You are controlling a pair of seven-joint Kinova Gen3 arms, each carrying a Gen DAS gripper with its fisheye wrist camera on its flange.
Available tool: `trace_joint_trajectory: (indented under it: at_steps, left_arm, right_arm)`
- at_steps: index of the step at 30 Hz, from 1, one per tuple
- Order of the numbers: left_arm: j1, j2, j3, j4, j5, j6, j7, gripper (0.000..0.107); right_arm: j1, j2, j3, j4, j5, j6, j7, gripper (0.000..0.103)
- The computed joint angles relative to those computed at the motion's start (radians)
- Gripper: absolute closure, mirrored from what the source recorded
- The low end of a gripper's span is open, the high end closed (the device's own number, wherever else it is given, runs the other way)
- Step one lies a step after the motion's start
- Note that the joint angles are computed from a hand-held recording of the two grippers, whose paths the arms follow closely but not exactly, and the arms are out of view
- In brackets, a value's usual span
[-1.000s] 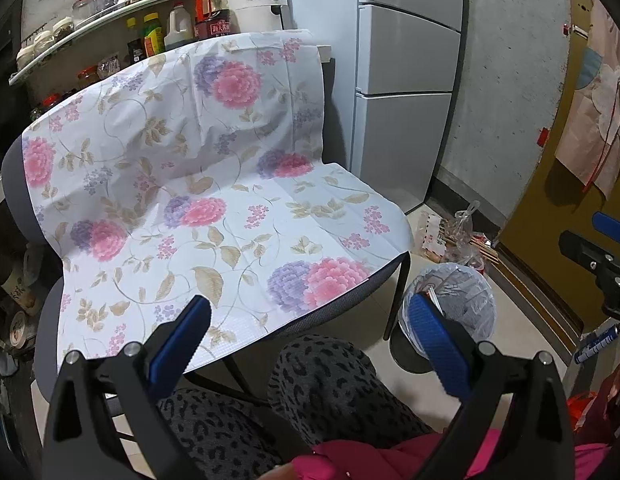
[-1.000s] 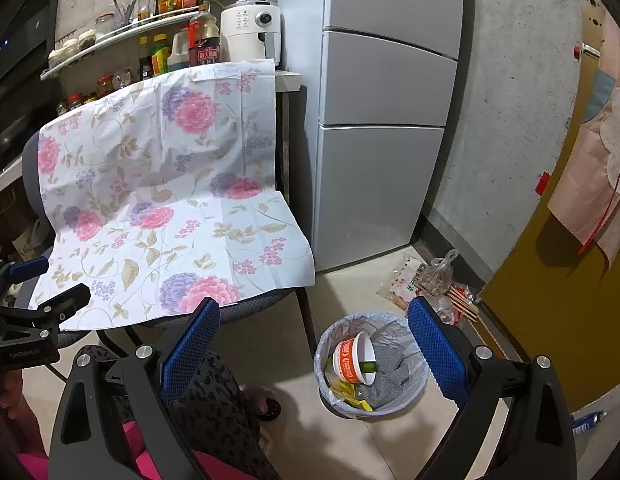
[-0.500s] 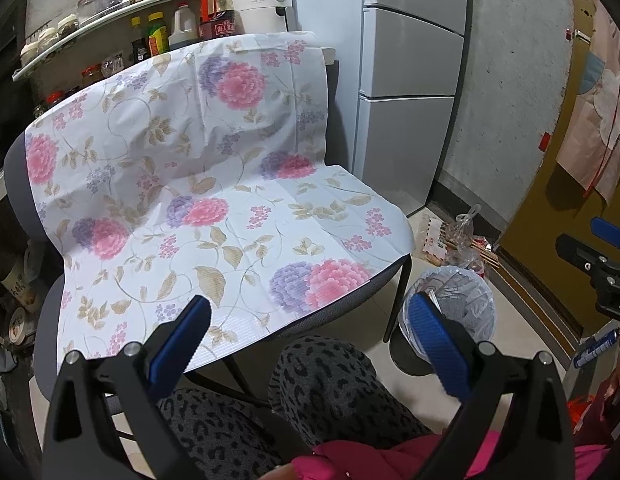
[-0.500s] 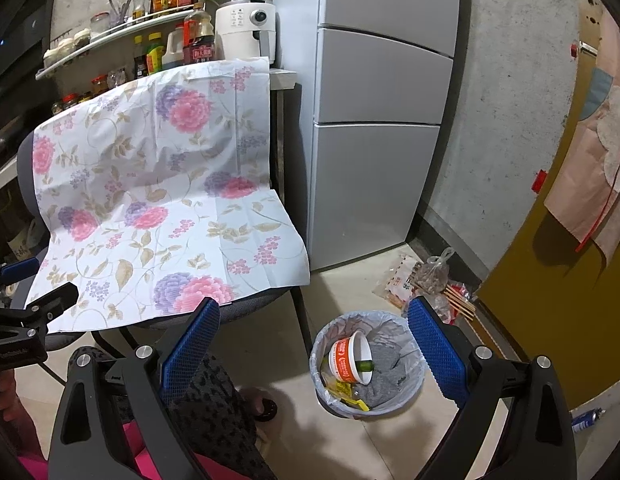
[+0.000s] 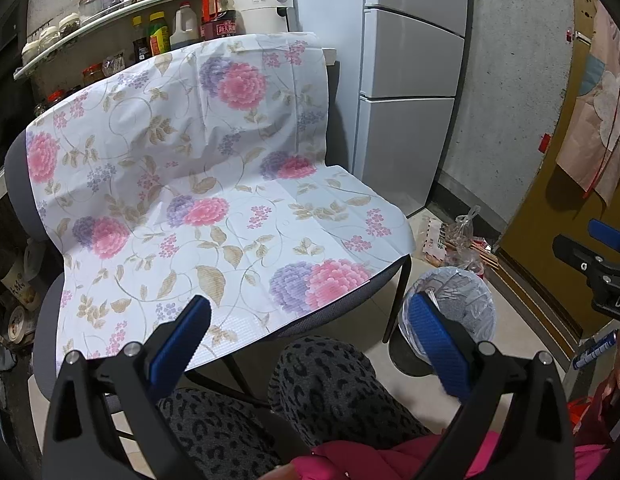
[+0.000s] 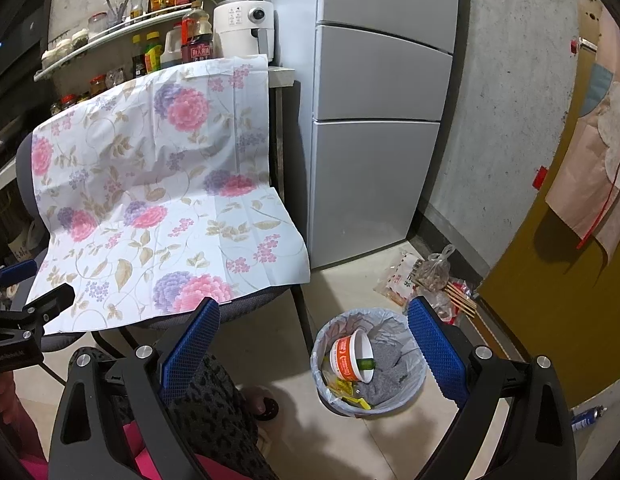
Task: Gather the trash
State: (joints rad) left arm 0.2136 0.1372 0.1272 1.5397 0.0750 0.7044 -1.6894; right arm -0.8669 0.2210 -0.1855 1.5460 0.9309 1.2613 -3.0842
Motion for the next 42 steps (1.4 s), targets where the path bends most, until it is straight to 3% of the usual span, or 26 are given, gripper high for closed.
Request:
trace_joint_trajectory:
  at_steps: [35,42]
  left_arm:
    - [0.001,-0.002,-0.001,0.002,-0.002,0.001,0.006,0.011]
    - [0.009,-0.004,-0.004,0.023,-0.022,-0.033,0.03,0.011]
  right_arm:
    - [0.0,0.0,0.0,0.004,0.0,-0.001,-0.006,0.009]
    - [0.002,0.002,0.0,0.002,-0.003,-0.003,-0.002,0.009]
